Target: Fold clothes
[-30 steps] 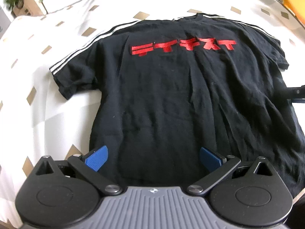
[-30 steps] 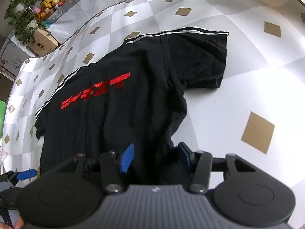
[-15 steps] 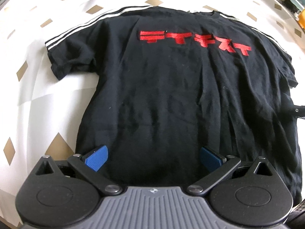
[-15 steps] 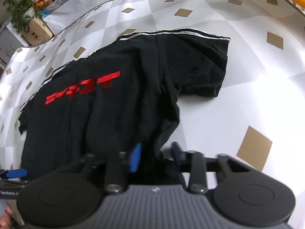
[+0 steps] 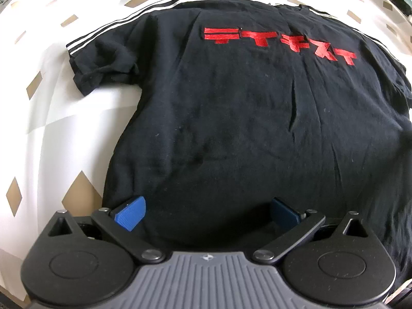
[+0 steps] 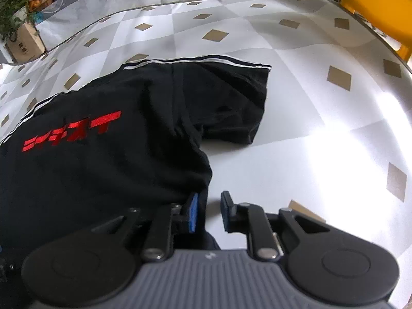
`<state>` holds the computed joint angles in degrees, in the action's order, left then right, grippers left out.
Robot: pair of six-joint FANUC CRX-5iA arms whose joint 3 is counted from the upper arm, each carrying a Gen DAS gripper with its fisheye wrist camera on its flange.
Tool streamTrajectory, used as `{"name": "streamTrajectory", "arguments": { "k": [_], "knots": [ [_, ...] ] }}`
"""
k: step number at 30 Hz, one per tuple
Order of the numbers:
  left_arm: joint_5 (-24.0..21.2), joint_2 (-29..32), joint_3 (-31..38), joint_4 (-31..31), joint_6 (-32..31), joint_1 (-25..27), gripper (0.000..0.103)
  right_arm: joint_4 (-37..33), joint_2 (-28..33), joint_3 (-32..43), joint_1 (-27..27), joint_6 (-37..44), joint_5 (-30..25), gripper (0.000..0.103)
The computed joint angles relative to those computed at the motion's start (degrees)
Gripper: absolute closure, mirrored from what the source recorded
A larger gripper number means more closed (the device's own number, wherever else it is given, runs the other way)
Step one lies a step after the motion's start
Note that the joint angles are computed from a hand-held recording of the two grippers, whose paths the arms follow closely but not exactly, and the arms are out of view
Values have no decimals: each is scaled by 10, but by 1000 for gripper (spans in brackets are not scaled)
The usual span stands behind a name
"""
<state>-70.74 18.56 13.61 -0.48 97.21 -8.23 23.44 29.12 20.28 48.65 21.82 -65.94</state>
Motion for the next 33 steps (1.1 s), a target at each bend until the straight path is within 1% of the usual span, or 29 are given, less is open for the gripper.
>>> {"name": "streamTrajectory", "arguments": {
  "k": [3,6,8,10,11,16,21,26,29,33],
  "knots": [
    [-2,3,3,-1,-1,-3,0,5,-1,-5,-1,-16,2,82],
    [-4,0,1,-3,0,-5,0,-5,-8,-8,-3,-37,2,72],
    [-4,-2,-1,-3,-1,-6,0,-6,-18,-17,-3,-51,10,68],
    [-4,-5,-3,-4,0,-6,0,-8,-31,-29,-4,-60,22,62],
    [-4,-6,-5,-4,1,-7,0,-10,-37,-34,-4,-63,26,61],
    [0,-16,-15,-11,11,-14,0,-40,-49,-31,2,-34,23,53],
    [5,-28,-30,-18,17,-20,0,-74,-45,-13,6,-9,-8,52],
    [7,-49,-57,-13,26,-19,0,-93,-52,-16,12,-9,-16,51],
    [14,-62,-74,-9,29,-18,0,-98,-50,-12,19,-7,-32,51],
    [19,-76,-83,-32,33,-30,0,-92,-48,-14,31,-13,-42,50]
  ]
}}
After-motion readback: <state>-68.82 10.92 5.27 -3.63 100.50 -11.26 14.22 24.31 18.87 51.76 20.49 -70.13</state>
